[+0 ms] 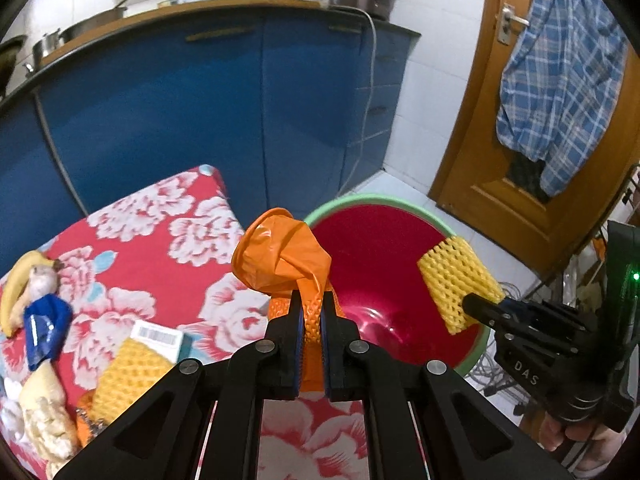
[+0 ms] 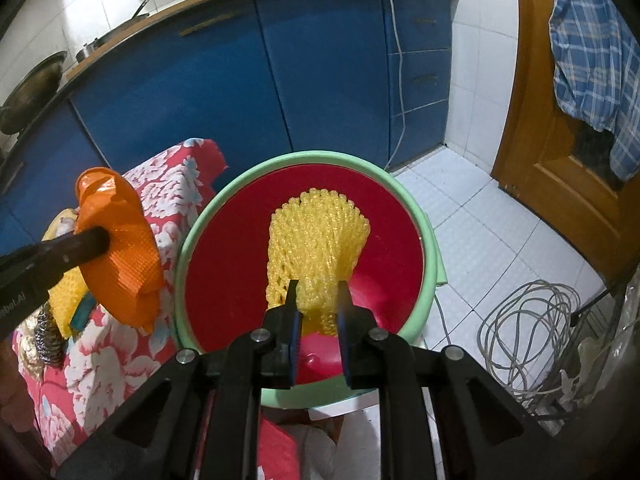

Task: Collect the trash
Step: 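Open both tools to drop the orange bag and foam net into the bucket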

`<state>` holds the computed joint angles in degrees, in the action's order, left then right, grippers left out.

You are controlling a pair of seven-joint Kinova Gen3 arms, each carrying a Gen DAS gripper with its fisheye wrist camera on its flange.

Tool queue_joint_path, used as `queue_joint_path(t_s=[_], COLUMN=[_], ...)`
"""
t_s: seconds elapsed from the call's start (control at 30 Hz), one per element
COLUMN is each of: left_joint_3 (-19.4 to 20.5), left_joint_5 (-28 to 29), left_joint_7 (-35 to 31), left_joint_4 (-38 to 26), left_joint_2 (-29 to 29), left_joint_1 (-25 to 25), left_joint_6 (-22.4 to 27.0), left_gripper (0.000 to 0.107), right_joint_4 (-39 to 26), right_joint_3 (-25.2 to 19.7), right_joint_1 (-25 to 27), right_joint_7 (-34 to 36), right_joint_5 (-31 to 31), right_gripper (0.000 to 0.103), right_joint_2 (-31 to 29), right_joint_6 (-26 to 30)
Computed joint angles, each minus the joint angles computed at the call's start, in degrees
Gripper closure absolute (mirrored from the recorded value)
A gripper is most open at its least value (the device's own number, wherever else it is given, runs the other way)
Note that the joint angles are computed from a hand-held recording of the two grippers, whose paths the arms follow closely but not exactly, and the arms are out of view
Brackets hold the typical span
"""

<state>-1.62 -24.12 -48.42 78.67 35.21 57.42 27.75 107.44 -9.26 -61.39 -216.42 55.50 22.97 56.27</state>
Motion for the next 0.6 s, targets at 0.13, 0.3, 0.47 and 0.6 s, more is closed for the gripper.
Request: queue_joint_path(t_s=[0.13, 0.3, 0.47, 0.6], left_joint_3=[-0.3, -1.4, -1.8, -2.7], left_joint_5=[-0.3, -1.3, -1.9, -2.9], left_joint_7=[0.8, 2.4, 4.0, 6.3], left_joint_4=[-1.6, -2.0, -0.9, 0.8], left_joint_2=[1.2, 1.6, 1.0, -0.1], left_joint_1=[0.7, 1.7, 1.6, 2.1], left_joint_6=[1.3, 1.5, 1.3, 1.1], left_gripper=[0.083, 0.064, 0.064, 0.064], right_joint_4=[0.5, 0.8, 0.4, 0.2], right_joint_3=[0.2, 0.1, -0.1, -0.4], right_joint_1=[0.4, 0.5, 0.1, -0.8], right_joint_7=[-0.4, -0.8, -0.5, -1.7], right_joint_5=[0.2, 0.3, 0.8, 1.2], right_gripper=[0.081, 0.068, 0.061, 0.06], right_joint_2=[-0.1, -0.3, -0.3, -0.8], right_joint_6=[-0.6, -0.5, 0.3, 1.6])
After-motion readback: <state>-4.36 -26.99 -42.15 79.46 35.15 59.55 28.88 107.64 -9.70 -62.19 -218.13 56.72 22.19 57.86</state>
